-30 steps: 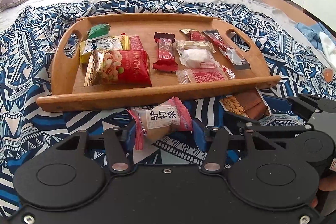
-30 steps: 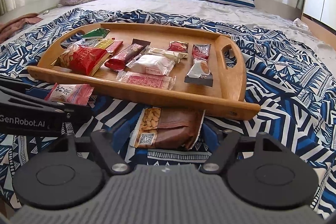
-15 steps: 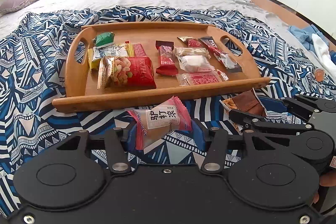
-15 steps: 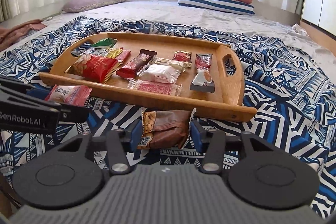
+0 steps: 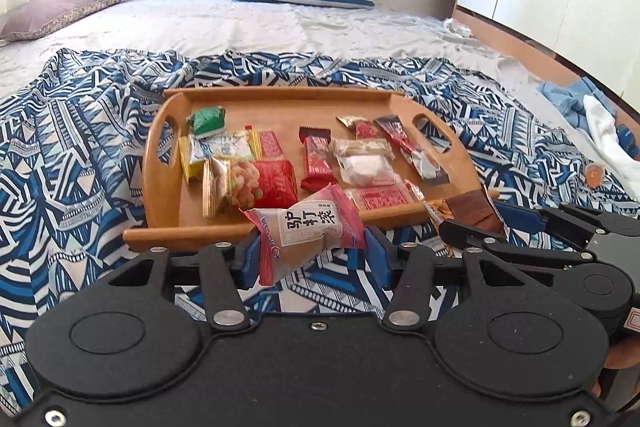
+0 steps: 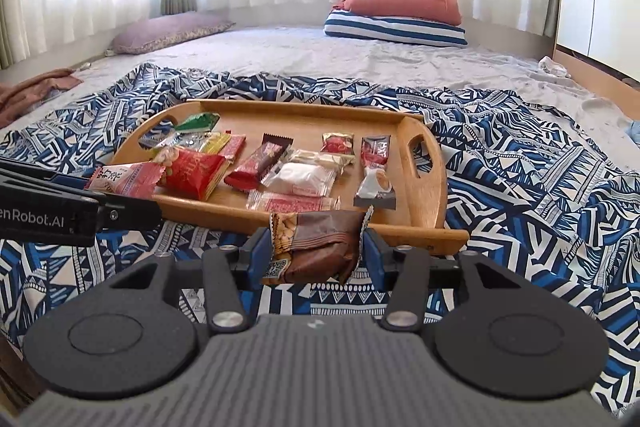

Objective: Organize snacks
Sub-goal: 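Carry the white packet and brown packet up and over onto the tray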

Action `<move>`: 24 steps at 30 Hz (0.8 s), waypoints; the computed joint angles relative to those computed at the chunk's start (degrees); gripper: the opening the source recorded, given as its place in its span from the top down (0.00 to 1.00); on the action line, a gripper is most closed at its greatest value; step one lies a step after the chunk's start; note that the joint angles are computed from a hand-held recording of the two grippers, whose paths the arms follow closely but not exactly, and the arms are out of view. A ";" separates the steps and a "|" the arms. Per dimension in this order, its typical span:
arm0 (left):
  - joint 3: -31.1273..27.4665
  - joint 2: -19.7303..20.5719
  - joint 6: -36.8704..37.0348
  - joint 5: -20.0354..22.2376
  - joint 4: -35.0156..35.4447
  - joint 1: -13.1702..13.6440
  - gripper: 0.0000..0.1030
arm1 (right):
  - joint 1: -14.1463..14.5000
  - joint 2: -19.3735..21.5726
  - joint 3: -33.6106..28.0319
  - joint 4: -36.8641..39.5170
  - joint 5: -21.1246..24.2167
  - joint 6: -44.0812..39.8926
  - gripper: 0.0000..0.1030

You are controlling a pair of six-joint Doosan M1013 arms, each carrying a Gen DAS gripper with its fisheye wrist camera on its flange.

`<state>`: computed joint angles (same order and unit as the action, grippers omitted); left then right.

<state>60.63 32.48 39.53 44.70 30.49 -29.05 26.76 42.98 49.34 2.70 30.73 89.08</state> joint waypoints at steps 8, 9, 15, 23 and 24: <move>-1.57 0.54 -1.77 0.32 2.79 0.89 0.52 | -0.05 1.11 -2.63 -0.83 0.46 3.05 0.48; -1.86 0.67 -1.77 0.40 2.92 1.02 0.52 | -0.06 1.34 -3.13 -1.04 0.73 3.42 0.47; -3.96 1.85 -1.56 0.56 3.26 1.71 0.52 | -0.17 2.95 -6.39 -2.01 1.97 5.46 0.47; -7.76 4.29 0.10 0.17 1.61 3.01 0.52 | -0.52 6.56 -13.52 -0.79 4.95 6.78 0.47; -8.58 4.81 0.63 0.34 1.35 3.24 0.52 | -0.61 7.35 -15.02 -0.43 5.71 6.93 0.47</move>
